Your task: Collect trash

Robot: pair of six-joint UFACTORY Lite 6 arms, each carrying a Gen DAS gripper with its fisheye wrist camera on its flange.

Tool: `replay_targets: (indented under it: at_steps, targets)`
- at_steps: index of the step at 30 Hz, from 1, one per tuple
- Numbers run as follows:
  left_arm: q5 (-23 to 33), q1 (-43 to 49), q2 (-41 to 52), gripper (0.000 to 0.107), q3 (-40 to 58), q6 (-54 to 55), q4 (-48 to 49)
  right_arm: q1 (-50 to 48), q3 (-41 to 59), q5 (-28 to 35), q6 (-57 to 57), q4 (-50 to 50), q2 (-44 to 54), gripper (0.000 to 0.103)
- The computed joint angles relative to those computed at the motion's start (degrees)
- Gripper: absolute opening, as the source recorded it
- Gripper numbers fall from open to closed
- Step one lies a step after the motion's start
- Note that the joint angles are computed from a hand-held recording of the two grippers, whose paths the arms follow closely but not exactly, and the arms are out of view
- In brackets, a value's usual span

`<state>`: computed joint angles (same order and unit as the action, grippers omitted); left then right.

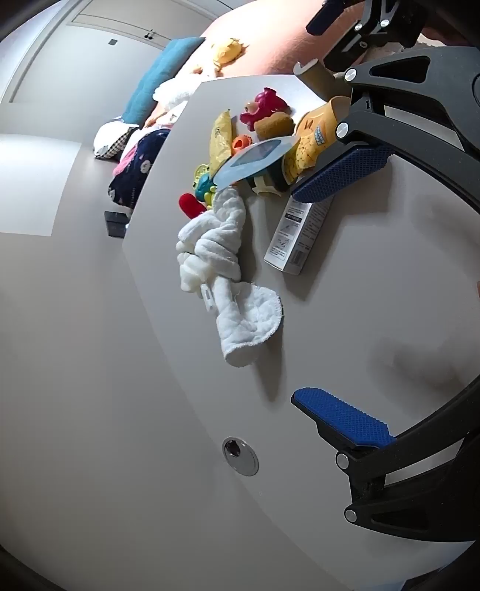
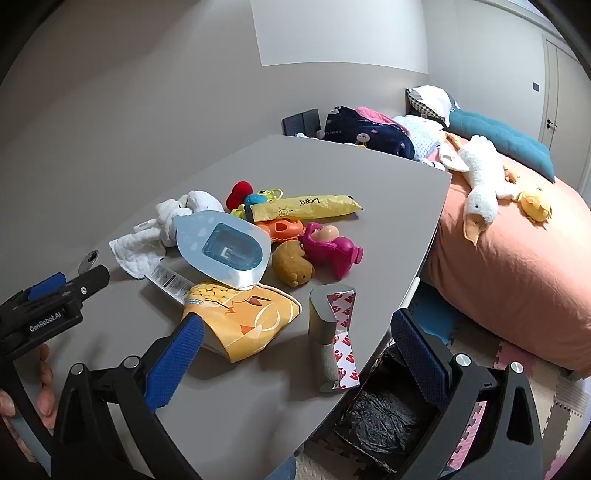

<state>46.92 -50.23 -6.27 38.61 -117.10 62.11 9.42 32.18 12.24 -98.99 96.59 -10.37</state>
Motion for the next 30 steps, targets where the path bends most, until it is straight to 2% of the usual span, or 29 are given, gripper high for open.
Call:
replay_targets:
  at_steps: [8,11,22,30]
  targets:
    - [1.99,-0.49,0.67,0.097,2.93,2.21,-1.37,0.15,-0.17,-0.82,0.21,-0.33,-0.53,0.101]
    - [1.24,-1.02,-1.47,0.097,-0.43,-0.56,1.12,0.54,-0.36,-0.99,-1.61,1.71,-0.51,0.101]
    - [2.23,-2.04,-1.44,0.097,-0.37,-0.84,0.78,-0.99,-0.66,0.00,3.34,-3.85,-1.62,0.101]
    - [3.54,-3.03,-1.48,0.097,0.65,0.15,-0.56,-1.46,-0.79,0.34,3.26,-4.00,-1.83,0.101]
